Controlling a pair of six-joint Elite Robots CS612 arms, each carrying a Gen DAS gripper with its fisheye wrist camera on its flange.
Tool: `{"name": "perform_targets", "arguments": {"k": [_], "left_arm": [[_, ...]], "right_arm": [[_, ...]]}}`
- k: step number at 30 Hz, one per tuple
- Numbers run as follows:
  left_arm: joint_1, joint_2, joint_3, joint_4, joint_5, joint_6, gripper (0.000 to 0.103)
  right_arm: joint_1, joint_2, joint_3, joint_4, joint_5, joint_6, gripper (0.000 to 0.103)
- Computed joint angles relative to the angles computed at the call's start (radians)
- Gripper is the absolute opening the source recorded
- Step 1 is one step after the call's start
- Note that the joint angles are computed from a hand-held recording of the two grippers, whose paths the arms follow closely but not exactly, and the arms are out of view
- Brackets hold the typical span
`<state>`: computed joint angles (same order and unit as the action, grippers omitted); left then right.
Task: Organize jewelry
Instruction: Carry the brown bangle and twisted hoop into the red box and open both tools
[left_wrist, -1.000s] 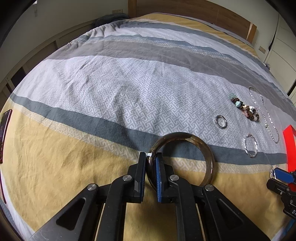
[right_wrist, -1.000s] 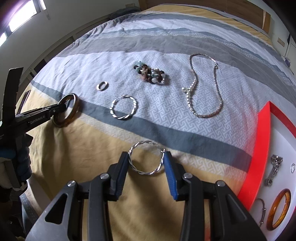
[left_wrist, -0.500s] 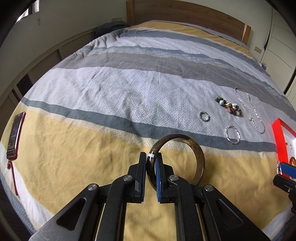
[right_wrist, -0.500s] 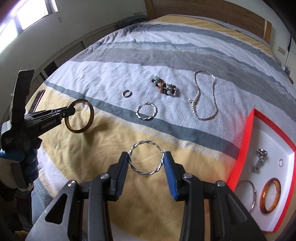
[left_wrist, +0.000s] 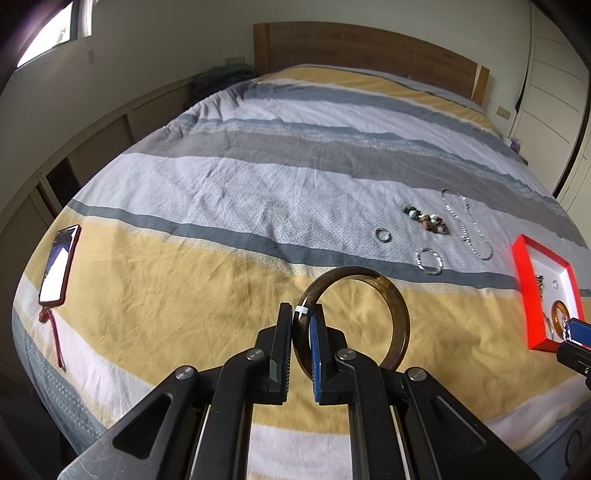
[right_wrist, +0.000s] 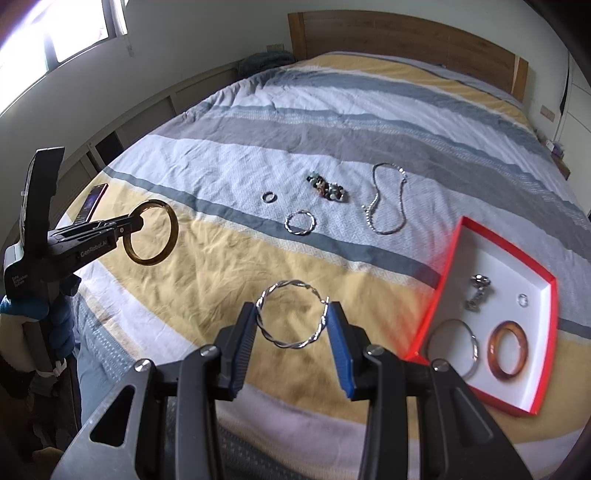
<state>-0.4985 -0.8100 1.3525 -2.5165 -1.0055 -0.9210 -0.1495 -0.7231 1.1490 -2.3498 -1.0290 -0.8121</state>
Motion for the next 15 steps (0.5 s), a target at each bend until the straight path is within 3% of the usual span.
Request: {"name": "perform_targets", "arguments": {"k": [15], "left_arm": [[-0.046,-0.024,0.007,-0.038,0.048,0.032,0.009]], "right_arm": [[-0.056,-0.064,0.090,-0.110,0.048,0.039,0.037]]}}
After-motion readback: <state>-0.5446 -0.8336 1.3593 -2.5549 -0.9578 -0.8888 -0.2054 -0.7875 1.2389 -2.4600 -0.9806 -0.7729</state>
